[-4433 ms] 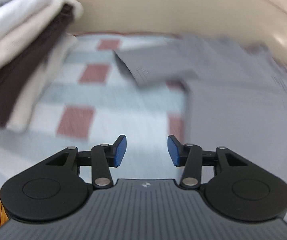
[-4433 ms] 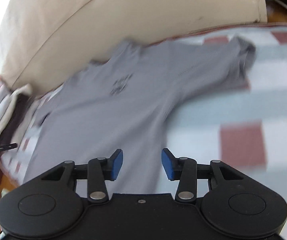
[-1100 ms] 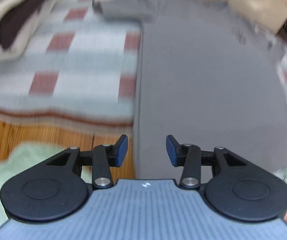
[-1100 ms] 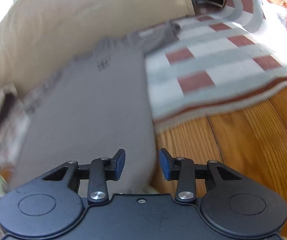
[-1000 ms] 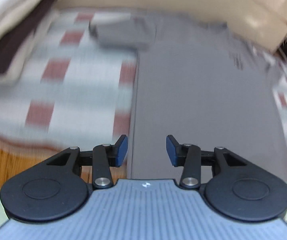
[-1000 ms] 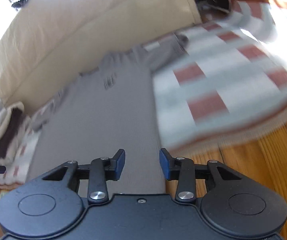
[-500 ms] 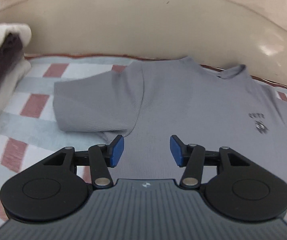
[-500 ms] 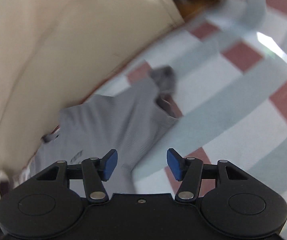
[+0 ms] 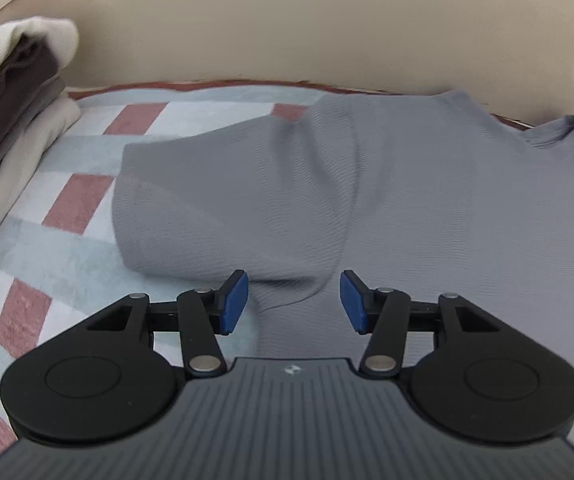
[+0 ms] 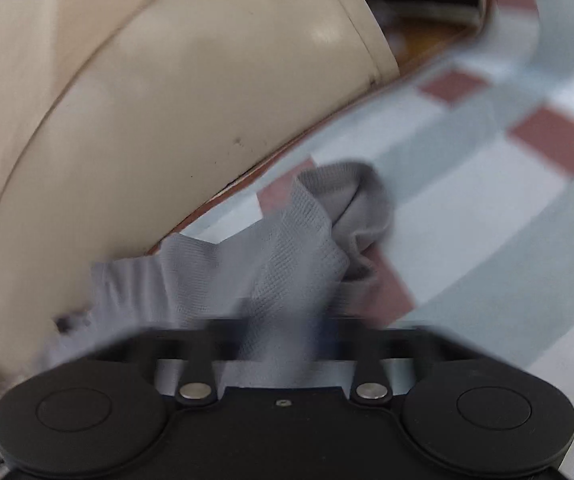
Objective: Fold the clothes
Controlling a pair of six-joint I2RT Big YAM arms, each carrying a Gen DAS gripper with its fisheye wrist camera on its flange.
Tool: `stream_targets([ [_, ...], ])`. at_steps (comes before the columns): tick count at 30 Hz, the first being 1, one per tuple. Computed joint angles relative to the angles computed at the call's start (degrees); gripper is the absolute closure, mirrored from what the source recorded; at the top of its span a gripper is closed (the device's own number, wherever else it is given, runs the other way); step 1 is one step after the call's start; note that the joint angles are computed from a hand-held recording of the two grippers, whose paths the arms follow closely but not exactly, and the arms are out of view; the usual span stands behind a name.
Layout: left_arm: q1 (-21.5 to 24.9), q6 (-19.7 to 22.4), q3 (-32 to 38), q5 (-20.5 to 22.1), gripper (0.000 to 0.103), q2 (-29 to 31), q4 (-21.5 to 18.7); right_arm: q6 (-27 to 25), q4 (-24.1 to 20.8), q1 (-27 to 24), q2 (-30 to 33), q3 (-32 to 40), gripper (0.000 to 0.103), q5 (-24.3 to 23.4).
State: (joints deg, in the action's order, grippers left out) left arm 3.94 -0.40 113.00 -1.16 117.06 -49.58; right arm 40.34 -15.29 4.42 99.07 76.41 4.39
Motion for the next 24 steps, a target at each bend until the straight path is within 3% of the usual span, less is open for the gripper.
stream_targets([
  [3,0.56,-1.13,-0.73,-0.20,0.053,0.06,-1.02,0.70,-1.85,0.30,-4.15,-3.45,0.098,2.67],
  [5,1.04,-1.81,-1.01,0.03,0.050,0.16,-1.65,1.36,-7.92,-0.07,-3.35,-1.99,0.097,3.90],
  [7,1.43,-2.83,-1.12,-0.23,0.048,0.03,-1.80,2.23,-11.65,-0.13,-2.38,-1.00,0.096,6.81],
  [10,2.15,-4.89,-0.55,-0.43,0.048,-0.08,-2.50,3.82,-17.73,-0.17,-2.38,2.28,0.090,7.54],
  [13,3.43,-7.47,0.02,-0.29,0.048,-0.25,-2.26,-2.67,-21.26,3.04,-1.08,10.09,0.085,12.98],
  [15,4.34,-9.17,0.66,-0.74,0.048,-0.13,-2.10,-5.87,-21.54,5.28,0.72,16.22,0.079,9.72],
  [18,5.85,-12.74,2.41,-0.44,0.048,0.50,-2.72,-8.40,-21.26,8.80,5.49,26.40,0.067,0.51],
  [22,8.77,-23.07,5.79,11.28,0.048,2.71,-4.82,-10.65,-21.45,14.17,14.34,39.36,0.062,-9.06],
  [24,8.96,-24.43,6.51,12.14,0.048,3.59,-4.08,-11.58,-20.83,16.53,18.17,42.78,0.062,-12.21],
])
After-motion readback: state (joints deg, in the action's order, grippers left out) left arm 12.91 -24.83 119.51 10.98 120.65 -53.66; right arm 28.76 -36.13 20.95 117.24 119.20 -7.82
